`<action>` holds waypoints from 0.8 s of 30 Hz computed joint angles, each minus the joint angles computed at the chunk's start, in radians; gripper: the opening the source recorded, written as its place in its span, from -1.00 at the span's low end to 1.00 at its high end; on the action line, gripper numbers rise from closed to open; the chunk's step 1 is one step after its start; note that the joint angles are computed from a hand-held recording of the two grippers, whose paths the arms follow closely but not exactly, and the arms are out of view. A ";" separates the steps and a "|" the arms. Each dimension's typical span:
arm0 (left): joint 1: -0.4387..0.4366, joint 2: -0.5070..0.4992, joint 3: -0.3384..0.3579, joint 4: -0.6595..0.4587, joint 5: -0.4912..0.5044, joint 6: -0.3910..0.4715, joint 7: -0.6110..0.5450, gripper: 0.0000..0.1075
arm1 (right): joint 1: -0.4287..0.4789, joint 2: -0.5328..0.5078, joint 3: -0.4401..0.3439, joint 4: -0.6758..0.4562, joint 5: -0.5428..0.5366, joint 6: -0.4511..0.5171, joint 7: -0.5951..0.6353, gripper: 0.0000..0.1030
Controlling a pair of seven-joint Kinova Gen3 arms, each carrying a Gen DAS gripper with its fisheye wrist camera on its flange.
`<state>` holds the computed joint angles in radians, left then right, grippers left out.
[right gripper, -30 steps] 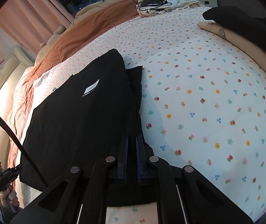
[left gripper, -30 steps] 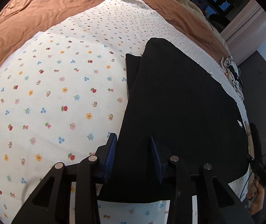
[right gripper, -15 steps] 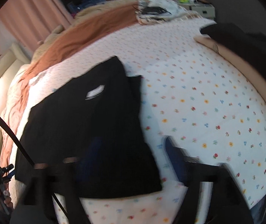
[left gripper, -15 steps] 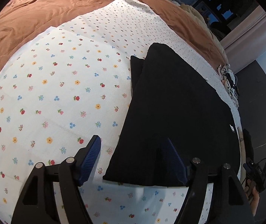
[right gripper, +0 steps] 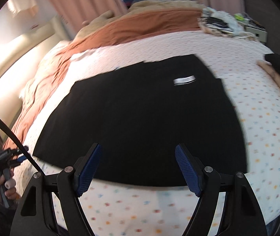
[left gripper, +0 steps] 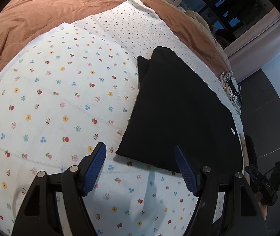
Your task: Fold large clothes
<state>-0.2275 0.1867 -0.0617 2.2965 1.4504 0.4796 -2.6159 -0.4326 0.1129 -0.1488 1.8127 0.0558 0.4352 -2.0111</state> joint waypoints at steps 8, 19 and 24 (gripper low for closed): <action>-0.073 0.050 -0.046 0.040 0.084 0.169 -0.095 0.35 | -0.014 0.102 -0.040 -0.110 -0.077 0.092 0.129 -0.05; -0.107 0.188 -0.051 -0.008 0.113 0.334 -0.066 0.35 | -0.091 0.229 0.024 -0.283 -0.014 0.227 0.079 -0.29; -0.106 0.250 -0.030 -0.069 0.136 0.370 -0.052 0.35 | -0.130 0.305 0.048 -0.394 0.042 0.291 0.046 -0.33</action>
